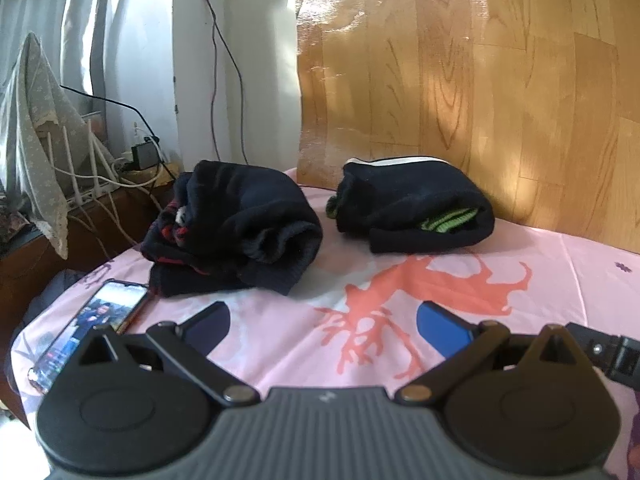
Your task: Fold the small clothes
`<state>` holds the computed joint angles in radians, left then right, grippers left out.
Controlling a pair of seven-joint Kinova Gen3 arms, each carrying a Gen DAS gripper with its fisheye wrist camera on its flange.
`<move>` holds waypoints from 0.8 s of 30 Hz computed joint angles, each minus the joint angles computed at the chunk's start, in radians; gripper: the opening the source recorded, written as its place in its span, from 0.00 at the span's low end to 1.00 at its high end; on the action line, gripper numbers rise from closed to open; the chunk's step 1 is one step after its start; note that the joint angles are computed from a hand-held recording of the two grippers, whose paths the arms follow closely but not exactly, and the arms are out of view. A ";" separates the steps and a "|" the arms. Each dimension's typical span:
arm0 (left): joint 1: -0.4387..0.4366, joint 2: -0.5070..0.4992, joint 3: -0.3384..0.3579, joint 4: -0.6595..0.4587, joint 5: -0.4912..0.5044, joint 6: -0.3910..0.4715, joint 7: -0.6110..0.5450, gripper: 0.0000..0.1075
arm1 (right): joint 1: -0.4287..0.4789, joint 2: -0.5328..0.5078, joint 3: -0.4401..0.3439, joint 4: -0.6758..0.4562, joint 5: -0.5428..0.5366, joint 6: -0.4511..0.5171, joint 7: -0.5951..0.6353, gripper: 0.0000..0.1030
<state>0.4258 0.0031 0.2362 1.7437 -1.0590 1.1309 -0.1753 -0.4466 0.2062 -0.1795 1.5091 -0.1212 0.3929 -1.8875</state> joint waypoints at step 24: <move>-0.008 -0.009 0.002 -0.019 0.018 0.061 -0.006 0.96 | 0.005 0.001 0.000 -0.003 -0.014 0.002 -0.010 0.94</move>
